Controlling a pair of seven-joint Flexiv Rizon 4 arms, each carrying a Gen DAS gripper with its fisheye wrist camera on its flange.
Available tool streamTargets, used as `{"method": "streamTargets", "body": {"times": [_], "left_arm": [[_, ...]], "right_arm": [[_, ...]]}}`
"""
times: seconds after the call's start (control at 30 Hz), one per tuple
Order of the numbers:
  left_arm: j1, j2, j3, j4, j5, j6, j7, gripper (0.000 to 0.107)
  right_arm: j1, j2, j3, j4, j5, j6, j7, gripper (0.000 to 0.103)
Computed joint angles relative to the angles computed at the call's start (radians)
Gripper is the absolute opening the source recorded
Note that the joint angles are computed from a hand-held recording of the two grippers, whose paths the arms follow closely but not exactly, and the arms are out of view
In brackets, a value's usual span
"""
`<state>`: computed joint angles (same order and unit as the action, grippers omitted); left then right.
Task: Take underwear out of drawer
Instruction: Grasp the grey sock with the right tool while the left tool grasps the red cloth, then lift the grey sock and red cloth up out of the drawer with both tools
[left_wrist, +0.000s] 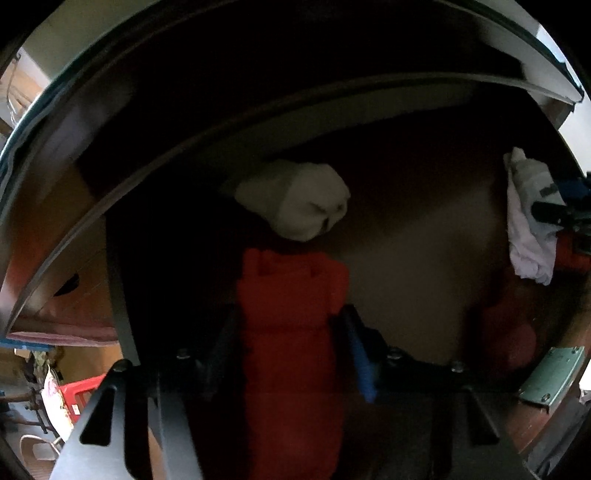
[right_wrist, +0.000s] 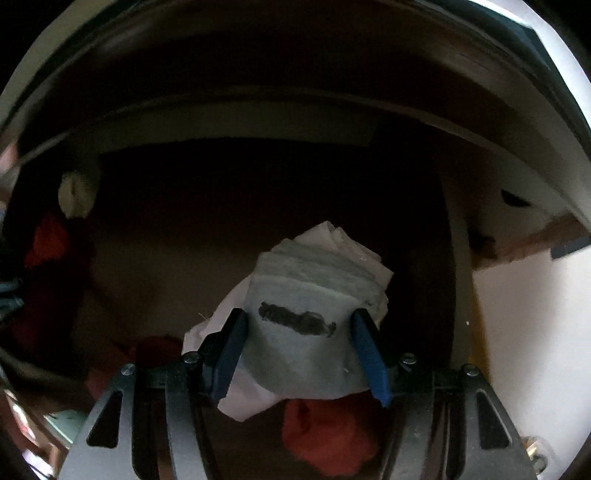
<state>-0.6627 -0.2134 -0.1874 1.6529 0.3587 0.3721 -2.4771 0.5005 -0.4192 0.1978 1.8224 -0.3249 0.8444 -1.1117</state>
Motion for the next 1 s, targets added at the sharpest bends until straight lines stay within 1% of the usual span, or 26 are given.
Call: {"method": "streamTargets", "body": {"times": [0.03,0.07,0.1,0.13,0.17,0.23,0.27,0.33,0.47,0.53,0.6,0.63,0.67,0.7,0.73,0.77,0.8,0.83,0.87,0.9,0.97,1.0], "left_arm": [[-0.005,0.001,0.001,0.000,0.007,0.003,-0.012,0.054],[-0.010,0.005,-0.001,-0.002,0.012,0.009,-0.030,0.053],[-0.014,0.016,-0.003,0.010,0.012,0.033,-0.055,0.052],[-0.007,0.040,0.001,0.048,0.002,0.080,-0.064,0.051],[0.000,0.057,0.000,0.075,-0.009,0.121,-0.073,0.051],[0.008,0.082,-0.005,0.113,-0.023,0.173,-0.093,0.051],[0.012,0.092,-0.008,0.128,-0.028,0.192,-0.102,0.051],[0.018,0.107,-0.017,0.153,-0.039,0.226,-0.107,0.051],[0.031,0.134,-0.029,0.198,-0.070,0.296,-0.097,0.050],[0.027,0.125,-0.043,0.180,-0.063,0.303,-0.114,0.048],[0.023,0.127,-0.049,0.162,-0.038,0.303,-0.119,0.047],[0.035,0.154,-0.036,0.181,-0.049,0.324,-0.083,0.047],[0.035,0.159,-0.040,0.182,-0.037,0.343,-0.087,0.047],[0.050,0.154,-0.031,0.173,-0.039,0.377,-0.059,0.046],[0.038,0.176,-0.036,0.191,-0.020,0.390,-0.092,0.045],[0.025,0.175,-0.033,0.176,0.011,0.396,-0.139,0.045],[0.041,0.146,-0.049,0.146,0.010,0.424,-0.121,0.040],[0.044,0.140,-0.052,0.134,0.024,0.432,-0.146,0.016],[0.042,0.145,-0.052,0.134,0.032,0.439,-0.163,0.008],[0.042,0.135,-0.052,0.126,0.047,0.456,-0.191,0.008],[0.038,0.154,-0.044,0.145,0.049,0.481,-0.211,0.008],[0.038,0.160,-0.045,0.139,0.053,0.468,-0.214,0.008]], "right_arm": [[0.002,0.003,-0.003,0.011,-0.015,0.013,-0.005,0.060],[0.004,0.006,-0.006,0.020,-0.024,0.022,-0.005,0.057],[0.000,0.013,-0.007,0.030,-0.026,0.039,-0.004,0.051],[-0.007,0.018,-0.004,0.036,-0.017,0.054,-0.006,0.045],[-0.034,0.021,0.020,0.031,0.042,0.065,-0.034,0.030],[-0.070,0.024,0.048,0.022,0.140,0.078,-0.061,0.027],[-0.071,0.032,0.043,0.033,0.149,0.096,-0.056,0.025],[-0.087,0.049,0.054,0.054,0.192,0.137,-0.068,0.023],[-0.143,0.097,0.115,0.092,0.344,0.242,-0.168,0.022],[-0.181,0.113,0.156,0.086,0.457,0.266,-0.247,0.022],[-0.199,0.133,0.169,0.089,0.535,0.291,-0.300,0.022],[-0.201,0.141,0.165,0.088,0.554,0.298,-0.318,0.022],[-0.203,0.145,0.166,0.082,0.578,0.304,-0.338,0.022],[-0.207,0.144,0.172,0.067,0.609,0.301,-0.361,0.022],[-0.226,0.148,0.187,0.057,0.662,0.295,-0.405,0.022],[-0.240,0.153,0.197,0.051,0.712,0.287,-0.444,0.022],[-0.241,0.156,0.197,0.045,0.742,0.283,-0.465,0.022],[-0.237,0.165,0.191,0.048,0.758,0.283,-0.474,0.022],[-0.220,0.171,0.179,0.057,0.755,0.291,-0.462,0.022],[-0.201,0.160,0.170,0.059,0.752,0.309,-0.453,0.022],[-0.192,0.154,0.172,0.053,0.771,0.312,-0.460,0.023],[-0.191,0.159,0.175,0.053,0.781,0.307,-0.465,0.022]]}}
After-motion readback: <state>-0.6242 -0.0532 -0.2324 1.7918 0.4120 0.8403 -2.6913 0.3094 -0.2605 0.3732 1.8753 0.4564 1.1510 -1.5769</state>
